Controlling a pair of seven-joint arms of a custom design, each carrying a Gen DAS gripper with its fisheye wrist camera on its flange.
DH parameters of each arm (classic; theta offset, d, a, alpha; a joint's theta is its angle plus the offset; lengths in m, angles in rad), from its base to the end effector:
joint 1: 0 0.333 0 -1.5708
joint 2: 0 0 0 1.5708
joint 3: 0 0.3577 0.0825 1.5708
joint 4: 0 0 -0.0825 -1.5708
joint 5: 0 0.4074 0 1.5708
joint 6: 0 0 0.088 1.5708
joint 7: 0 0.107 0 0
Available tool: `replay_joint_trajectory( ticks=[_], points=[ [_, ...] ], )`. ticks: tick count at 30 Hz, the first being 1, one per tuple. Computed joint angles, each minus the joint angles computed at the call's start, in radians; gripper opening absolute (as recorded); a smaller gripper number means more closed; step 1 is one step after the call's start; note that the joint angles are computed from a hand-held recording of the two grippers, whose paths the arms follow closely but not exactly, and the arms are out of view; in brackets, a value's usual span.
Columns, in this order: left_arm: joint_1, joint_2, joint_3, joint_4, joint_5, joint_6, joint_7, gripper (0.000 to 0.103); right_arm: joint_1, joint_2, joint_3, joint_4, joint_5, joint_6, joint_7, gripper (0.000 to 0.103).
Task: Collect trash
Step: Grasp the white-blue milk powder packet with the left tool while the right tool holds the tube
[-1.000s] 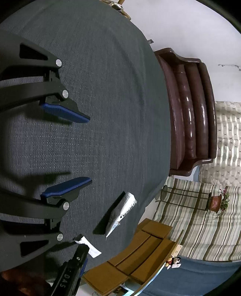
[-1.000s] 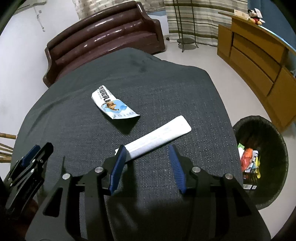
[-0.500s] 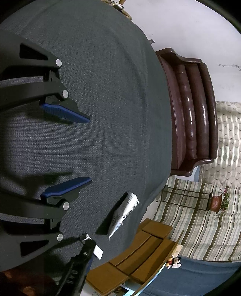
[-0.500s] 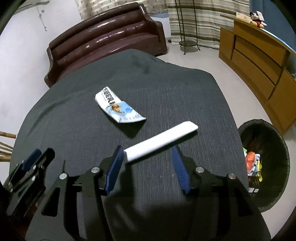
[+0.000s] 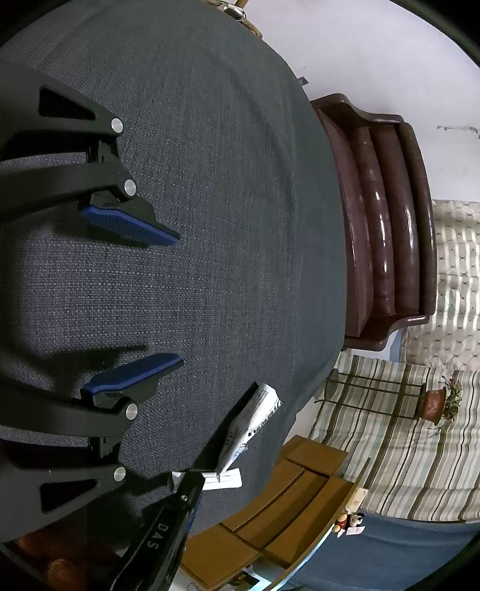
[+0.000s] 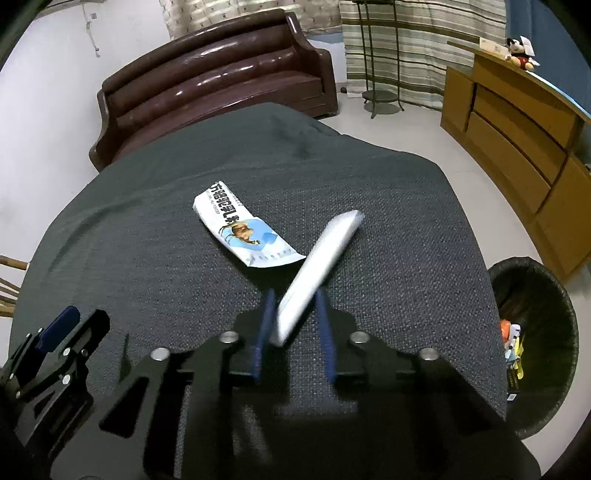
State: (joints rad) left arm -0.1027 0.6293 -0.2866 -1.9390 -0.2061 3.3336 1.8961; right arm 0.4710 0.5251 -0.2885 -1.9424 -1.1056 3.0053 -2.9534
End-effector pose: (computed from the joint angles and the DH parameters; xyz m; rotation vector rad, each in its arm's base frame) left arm 0.6688 -0.2218 0.2697 -1.4604 2.1434 -0.9320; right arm 0.6414 0.2005 0.2660 -1.3857 2.1610 -0.6089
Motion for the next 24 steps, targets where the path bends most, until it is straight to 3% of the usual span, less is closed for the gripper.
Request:
replay_joint_trajectory(
  ticks=[3, 15, 21, 24],
  points=[
    [0.005, 0.002, -0.006, 0.001, 0.004, 0.001, 0.001, 0.059, 0.015, -0.007, -0.015, -0.009, -0.026, 0.007, 0.016, 0.007],
    [0.002, 0.012, -0.046, 0.021, 0.019, -0.009, 0.001, 0.063, -0.021, -0.051, 0.001, -0.032, -0.25, -0.012, 0.178, 0.006],
    [-0.046, 0.031, -0.037, 0.082, 0.0, -0.057, -0.014, 0.065, -0.086, -0.065, 0.041, -0.033, -0.36, -0.002, 0.237, 0.006],
    [-0.114, 0.042, 0.017, 0.117, -0.014, -0.07, -0.024, 0.065, -0.123, -0.067, 0.067, -0.029, -0.403, 0.005, 0.261, 0.006]
  ],
)
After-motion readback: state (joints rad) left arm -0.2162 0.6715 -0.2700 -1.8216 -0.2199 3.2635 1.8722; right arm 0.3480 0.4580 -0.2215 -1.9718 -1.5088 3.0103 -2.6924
